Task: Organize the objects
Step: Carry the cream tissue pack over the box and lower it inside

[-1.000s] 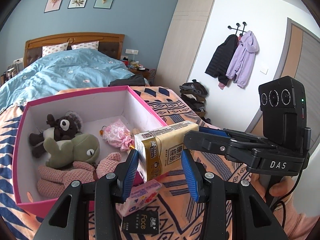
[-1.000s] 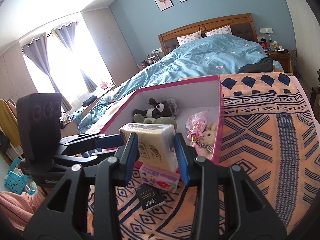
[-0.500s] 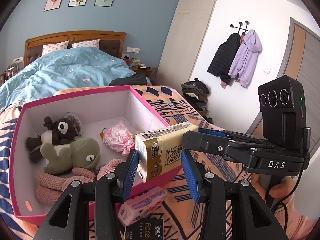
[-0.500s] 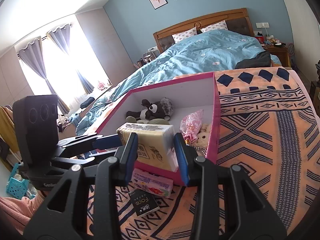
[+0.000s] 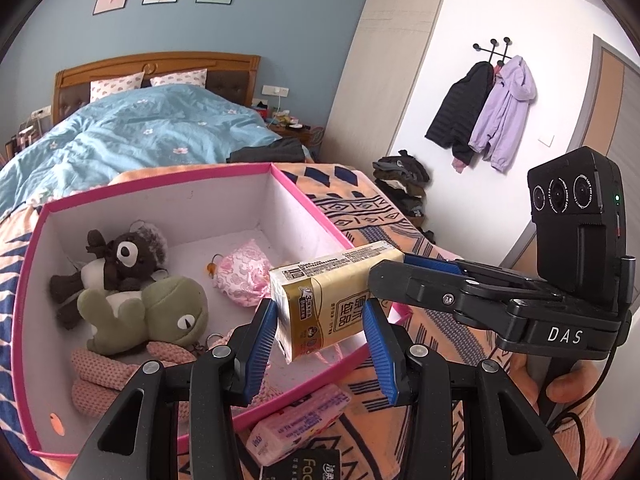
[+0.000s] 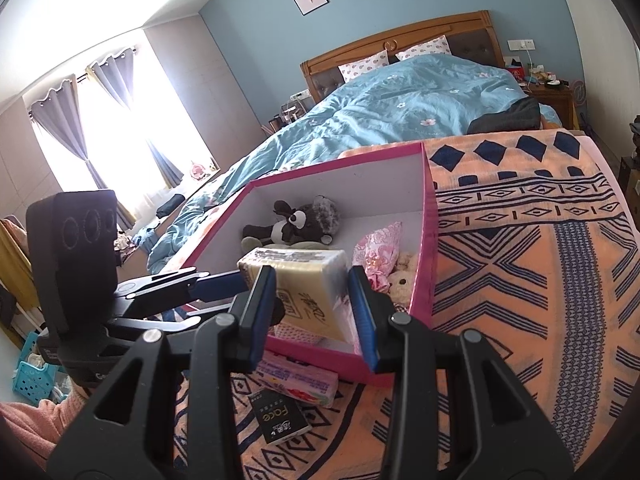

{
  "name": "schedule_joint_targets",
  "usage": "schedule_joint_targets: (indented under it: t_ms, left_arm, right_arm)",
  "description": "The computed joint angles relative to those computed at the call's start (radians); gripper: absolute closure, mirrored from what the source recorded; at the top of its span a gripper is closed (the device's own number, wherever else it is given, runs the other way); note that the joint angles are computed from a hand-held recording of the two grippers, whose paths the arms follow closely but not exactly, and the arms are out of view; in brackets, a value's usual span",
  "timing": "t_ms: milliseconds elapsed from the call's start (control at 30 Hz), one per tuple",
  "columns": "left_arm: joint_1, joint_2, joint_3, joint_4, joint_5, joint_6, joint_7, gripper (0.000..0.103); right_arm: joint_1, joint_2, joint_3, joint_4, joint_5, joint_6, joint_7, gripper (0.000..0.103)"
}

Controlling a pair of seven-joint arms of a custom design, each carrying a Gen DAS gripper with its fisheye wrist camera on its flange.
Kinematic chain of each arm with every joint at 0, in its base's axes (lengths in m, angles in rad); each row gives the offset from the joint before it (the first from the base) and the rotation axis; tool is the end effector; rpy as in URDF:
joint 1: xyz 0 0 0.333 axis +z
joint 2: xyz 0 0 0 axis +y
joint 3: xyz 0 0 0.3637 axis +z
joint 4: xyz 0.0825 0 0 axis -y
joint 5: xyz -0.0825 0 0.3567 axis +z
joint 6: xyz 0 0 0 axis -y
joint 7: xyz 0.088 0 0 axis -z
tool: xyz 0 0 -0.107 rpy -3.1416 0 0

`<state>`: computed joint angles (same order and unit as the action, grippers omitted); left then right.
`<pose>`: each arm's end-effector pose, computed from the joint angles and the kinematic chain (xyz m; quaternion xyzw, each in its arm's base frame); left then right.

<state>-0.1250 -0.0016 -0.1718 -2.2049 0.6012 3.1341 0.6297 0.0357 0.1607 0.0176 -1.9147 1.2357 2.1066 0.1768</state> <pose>0.5093 -0.2074 0.5468 -0.6458 0.6173 -0.4003 0.2041 0.5952 0.0757 0.5022 -0.7950 0.3377 0.0455 0.5019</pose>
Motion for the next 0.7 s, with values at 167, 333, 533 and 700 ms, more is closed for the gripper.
schedule_joint_targets:
  t_ms: [167, 333, 533, 700]
  left_arm:
    - [-0.004, 0.015, 0.0, 0.003, -0.073, -0.008, 0.063, 0.059]
    - [-0.009, 0.025, 0.001, 0.005, -0.122, -0.014, 0.102, 0.059]
    - [-0.015, 0.036, 0.0, 0.012, -0.178, -0.025, 0.146, 0.059]
    - [-0.012, 0.052, -0.014, 0.021, -0.277, -0.041, 0.223, 0.059]
  right_arm:
    - [0.005, 0.017, 0.005, 0.013, -0.012, 0.017, 0.017, 0.062]
    - [0.006, 0.032, 0.011, 0.023, -0.019, 0.029, 0.028, 0.062]
    - [0.01, 0.045, 0.019, 0.032, -0.031, 0.051, 0.042, 0.062]
    - [0.013, 0.057, 0.024, 0.041, -0.044, 0.071, 0.059, 0.062]
